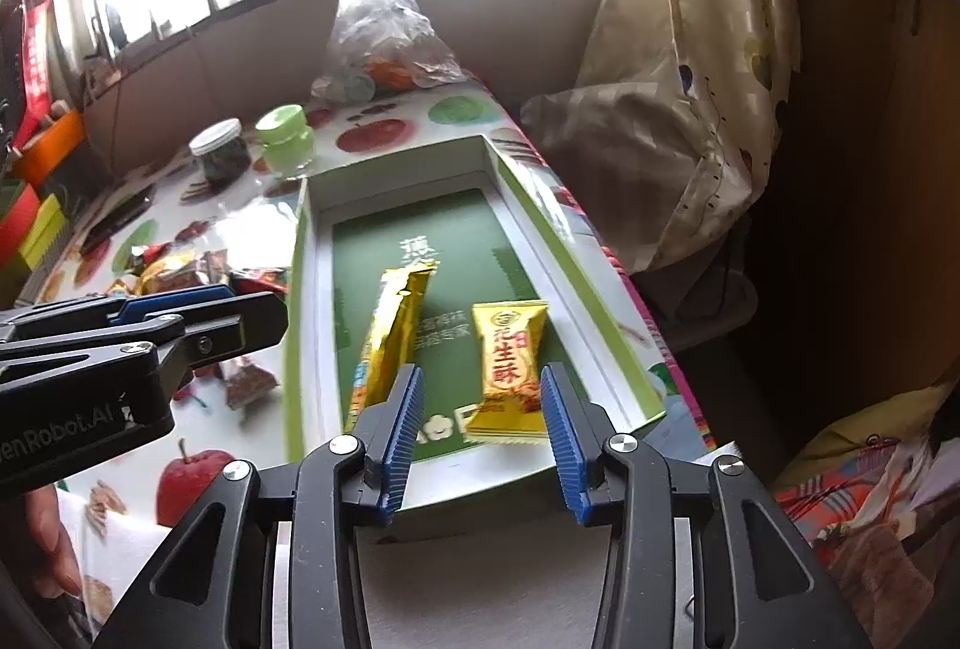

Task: Organize snacks
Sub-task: 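Withdraw both tools from the box toward the snack pile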

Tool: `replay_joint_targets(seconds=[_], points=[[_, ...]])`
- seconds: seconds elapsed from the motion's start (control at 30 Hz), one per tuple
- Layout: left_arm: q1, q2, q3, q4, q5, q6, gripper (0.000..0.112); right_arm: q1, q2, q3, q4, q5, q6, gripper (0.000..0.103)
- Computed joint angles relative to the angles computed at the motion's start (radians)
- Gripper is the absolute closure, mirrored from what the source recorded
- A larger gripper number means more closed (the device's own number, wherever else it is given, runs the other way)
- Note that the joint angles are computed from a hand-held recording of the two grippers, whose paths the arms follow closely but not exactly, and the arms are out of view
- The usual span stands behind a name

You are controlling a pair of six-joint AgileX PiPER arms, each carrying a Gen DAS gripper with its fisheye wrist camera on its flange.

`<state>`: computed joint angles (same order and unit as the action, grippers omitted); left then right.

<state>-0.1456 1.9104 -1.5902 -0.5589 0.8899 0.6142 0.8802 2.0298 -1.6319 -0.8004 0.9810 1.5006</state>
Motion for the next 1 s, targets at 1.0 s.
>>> replay_joint_targets(seconds=[1.0], points=[[0.197, -0.122, 0.165, -0.067, -0.096, 0.170, 0.076, 0.062, 0.161, -0.303, 0.031, 0.021, -0.135, 0.062]])
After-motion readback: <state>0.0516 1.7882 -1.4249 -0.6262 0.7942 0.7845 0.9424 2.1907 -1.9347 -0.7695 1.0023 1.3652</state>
